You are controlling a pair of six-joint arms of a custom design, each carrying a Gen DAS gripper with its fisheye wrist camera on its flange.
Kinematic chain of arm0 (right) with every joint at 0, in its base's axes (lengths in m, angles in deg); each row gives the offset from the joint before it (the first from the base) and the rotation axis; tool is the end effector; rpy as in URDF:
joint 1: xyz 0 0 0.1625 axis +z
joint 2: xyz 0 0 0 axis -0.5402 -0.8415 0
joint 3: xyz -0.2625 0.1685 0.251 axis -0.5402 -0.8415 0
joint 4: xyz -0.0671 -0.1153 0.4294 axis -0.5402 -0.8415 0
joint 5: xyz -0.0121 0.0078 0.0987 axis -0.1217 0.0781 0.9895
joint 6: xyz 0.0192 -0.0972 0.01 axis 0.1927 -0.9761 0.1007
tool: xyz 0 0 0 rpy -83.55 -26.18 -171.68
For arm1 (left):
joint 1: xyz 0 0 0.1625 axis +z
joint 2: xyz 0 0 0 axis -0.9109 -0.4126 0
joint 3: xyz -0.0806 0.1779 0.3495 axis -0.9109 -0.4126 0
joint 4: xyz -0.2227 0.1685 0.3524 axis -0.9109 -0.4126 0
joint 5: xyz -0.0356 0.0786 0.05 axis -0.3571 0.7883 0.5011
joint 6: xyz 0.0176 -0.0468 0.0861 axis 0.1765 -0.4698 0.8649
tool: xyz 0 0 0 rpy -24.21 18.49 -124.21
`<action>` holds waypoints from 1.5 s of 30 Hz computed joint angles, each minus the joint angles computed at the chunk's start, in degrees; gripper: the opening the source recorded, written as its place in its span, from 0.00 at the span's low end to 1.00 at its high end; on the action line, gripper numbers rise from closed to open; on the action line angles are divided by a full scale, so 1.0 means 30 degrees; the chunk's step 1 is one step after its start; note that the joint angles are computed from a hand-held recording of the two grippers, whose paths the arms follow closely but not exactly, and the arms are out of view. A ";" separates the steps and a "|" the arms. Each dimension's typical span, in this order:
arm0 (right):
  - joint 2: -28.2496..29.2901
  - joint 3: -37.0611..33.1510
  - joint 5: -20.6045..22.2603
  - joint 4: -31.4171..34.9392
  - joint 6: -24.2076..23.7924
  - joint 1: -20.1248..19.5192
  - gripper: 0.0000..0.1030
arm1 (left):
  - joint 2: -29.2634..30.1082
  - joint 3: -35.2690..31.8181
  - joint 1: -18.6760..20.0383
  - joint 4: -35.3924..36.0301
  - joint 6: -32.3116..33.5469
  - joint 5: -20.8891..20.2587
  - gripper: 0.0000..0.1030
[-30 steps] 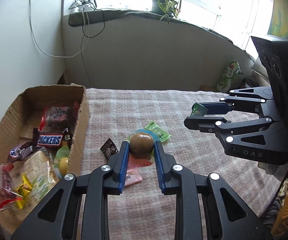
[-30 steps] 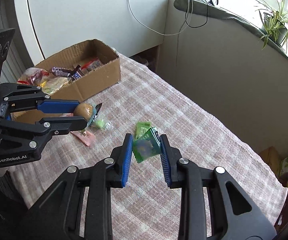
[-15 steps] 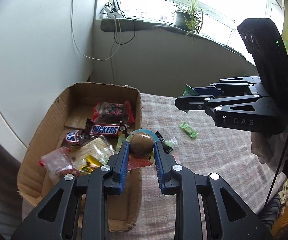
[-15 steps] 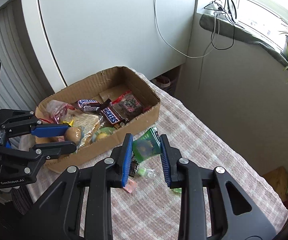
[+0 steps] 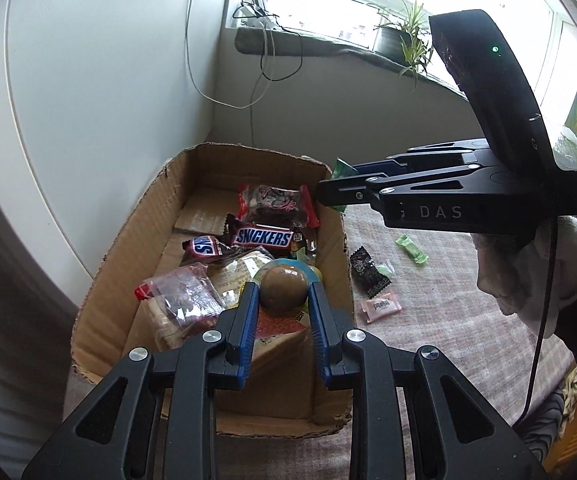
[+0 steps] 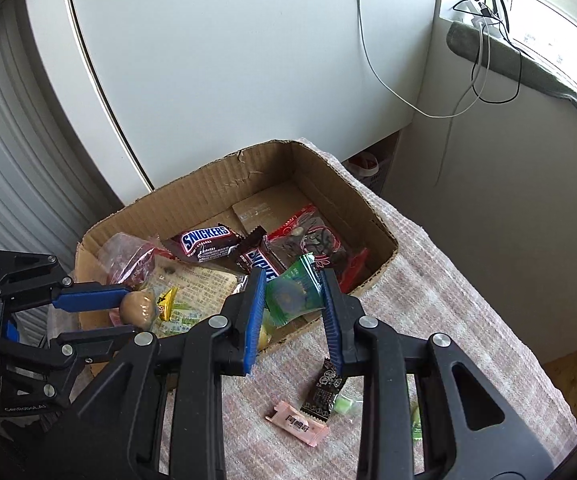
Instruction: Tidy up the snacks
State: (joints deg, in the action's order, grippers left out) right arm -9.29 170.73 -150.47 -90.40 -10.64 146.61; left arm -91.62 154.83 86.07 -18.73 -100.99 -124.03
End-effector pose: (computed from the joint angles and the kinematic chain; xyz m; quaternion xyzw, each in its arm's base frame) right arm 0.3091 -0.4374 -0.0201 0.5320 -0.8298 0.0673 0.1543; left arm -0.0680 -0.2537 0.2063 0.0916 0.8807 -0.3730 0.2770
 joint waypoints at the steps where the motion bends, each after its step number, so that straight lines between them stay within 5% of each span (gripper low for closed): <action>1: 0.0145 -0.0142 -0.0009 0.0202 0.0046 0.0027 0.27 | -0.0188 0.0033 0.0054 -0.0014 0.0075 -0.0016 0.23; 8: 0.0813 -0.0602 -0.0048 0.0587 0.0316 0.0283 0.30 | -0.0422 0.0124 0.0540 -0.0546 0.0665 -0.0006 0.23; 11: 0.0905 -0.0590 -0.0076 0.0315 0.0232 0.0398 0.44 | -0.0319 0.0113 0.0572 -0.0473 0.0508 0.0059 0.24; 15: 0.0832 -0.0521 0.0060 0.0180 0.0216 0.0392 0.61 | -0.0282 0.0044 0.0327 0.0144 -0.0214 0.0277 0.47; 18: 0.0751 -0.0337 0.0041 -0.0335 0.0105 0.0392 0.74 | -0.0367 0.0026 0.0230 0.0356 -0.0465 0.0376 0.47; 27: -0.0253 0.0098 0.0257 -0.0099 0.0424 0.0003 0.74 | -0.0220 -0.0136 -0.0267 0.1088 -0.1567 0.0533 0.47; 42: -0.1170 -0.0198 0.3292 0.2213 0.2658 -0.0818 0.75 | -0.1193 -0.0749 -0.1561 0.4427 -0.4147 0.0651 0.47; 45: 0.0064 -0.0447 0.0296 0.1412 0.1548 0.0283 0.74 | -0.1280 -0.0690 -0.1401 0.4271 -0.3858 0.0532 0.47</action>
